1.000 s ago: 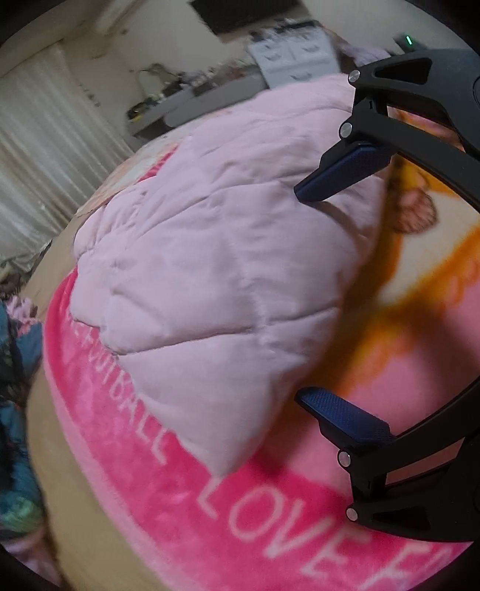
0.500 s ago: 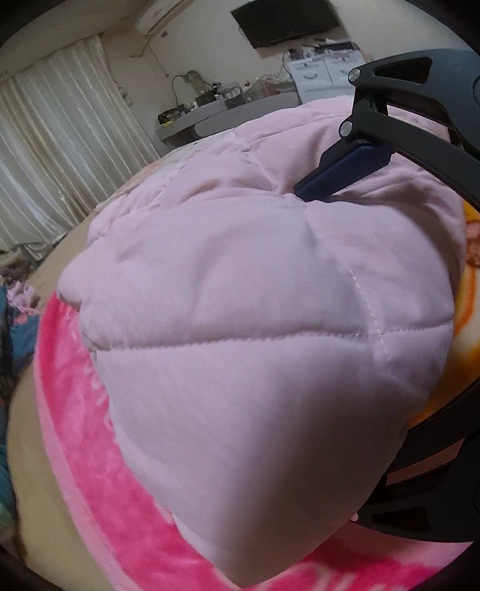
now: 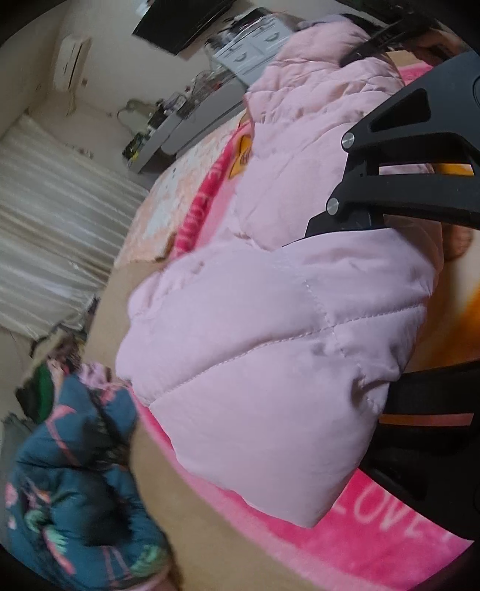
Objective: Fold large clothes
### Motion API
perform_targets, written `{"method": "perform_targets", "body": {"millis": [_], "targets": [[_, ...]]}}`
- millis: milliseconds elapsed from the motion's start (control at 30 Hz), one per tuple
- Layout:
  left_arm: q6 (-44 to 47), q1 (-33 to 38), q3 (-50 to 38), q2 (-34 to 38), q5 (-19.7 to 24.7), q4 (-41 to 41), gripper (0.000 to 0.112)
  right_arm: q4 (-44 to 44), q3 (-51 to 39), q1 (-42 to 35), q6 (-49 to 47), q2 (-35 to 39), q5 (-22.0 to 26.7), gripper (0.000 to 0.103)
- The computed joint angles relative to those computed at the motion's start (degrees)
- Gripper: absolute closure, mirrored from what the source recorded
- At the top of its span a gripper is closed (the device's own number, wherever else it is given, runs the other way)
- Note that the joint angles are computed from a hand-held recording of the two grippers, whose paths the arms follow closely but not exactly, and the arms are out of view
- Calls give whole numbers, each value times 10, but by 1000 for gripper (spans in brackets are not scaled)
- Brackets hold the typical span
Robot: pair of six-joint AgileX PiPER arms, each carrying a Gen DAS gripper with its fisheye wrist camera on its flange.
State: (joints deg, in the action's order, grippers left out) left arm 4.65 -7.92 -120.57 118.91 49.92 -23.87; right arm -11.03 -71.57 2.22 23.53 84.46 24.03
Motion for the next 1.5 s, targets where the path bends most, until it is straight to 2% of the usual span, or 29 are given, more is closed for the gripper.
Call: {"method": "perform_targets", "body": {"millis": [167,300,433,533,667,767,1000,1100,1133,1233,1333,1500], "targets": [[94,27,151,-120,-18,-52,80,-94,73,58,72,-107,22,77],[146,41,269,-204,-39,-74,80,-173,130,118,163,-180,65,77],[183,55,343,-257,-44,-92,80,-210,179,165,225,-241,107,77],[202,61,391,-290,-50,-98,79,-215,218,185,258,-281,132,77],[222,64,443,-312,-65,-99,77,-204,244,205,298,-294,161,75],[235,66,477,-322,-81,-100,76,-190,264,203,325,-292,161,72],[250,75,522,-329,-104,-111,70,-114,288,166,355,-282,133,56],[261,83,534,-331,-109,-125,66,-73,296,148,346,-289,130,43],[267,85,541,-332,-112,-131,66,-59,298,143,344,-291,130,35],[276,92,550,-337,-110,-141,62,-38,305,136,343,-306,133,21],[271,98,555,-345,-98,-136,57,-77,303,172,393,-318,159,15],[265,110,566,-368,-86,-120,43,-152,298,250,486,-347,223,13]]}}
